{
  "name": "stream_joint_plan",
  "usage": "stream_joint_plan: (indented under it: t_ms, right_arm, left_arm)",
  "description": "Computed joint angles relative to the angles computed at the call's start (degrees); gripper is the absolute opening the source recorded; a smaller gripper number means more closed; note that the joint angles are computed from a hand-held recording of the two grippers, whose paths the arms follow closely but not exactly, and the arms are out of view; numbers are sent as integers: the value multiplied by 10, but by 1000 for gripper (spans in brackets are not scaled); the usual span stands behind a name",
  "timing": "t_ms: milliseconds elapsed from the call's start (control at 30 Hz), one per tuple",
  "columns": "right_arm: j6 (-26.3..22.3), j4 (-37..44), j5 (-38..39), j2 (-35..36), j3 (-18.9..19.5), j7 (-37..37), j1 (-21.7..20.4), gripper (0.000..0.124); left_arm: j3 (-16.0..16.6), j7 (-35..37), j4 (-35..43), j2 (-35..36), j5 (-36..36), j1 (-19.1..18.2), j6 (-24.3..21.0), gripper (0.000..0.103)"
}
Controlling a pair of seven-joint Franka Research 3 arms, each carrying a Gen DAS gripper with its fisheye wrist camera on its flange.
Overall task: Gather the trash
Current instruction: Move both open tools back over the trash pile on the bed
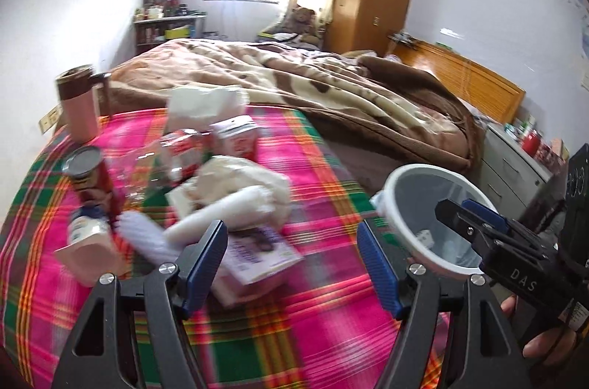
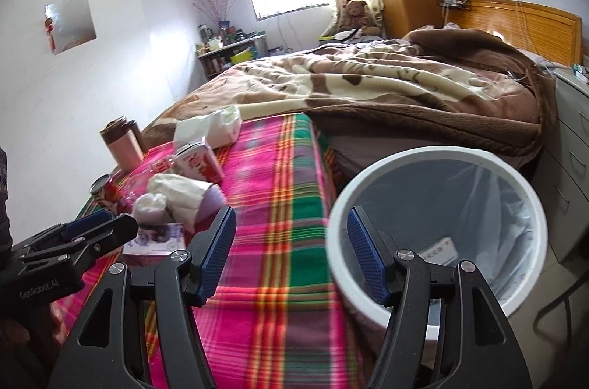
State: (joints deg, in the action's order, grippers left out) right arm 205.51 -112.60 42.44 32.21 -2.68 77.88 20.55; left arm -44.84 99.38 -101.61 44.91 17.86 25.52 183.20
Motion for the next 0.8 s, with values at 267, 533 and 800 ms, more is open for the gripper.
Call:
stream_joint_plan:
  t_ms: [267,533,800]
  right_arm:
    - [-38,41,-1,24,-14,-12,31,65]
    - [-94,87,-30,53,-29,3,52,65]
    - [-141,130,-88,78,-40,59,61,82]
  left_arm:
    - [54,-49,-11,-19,5,1,33,78]
    - [100,-98,1,-20,16,-1,29,78]
    - [122,-108,36,0,6,-5,6,78]
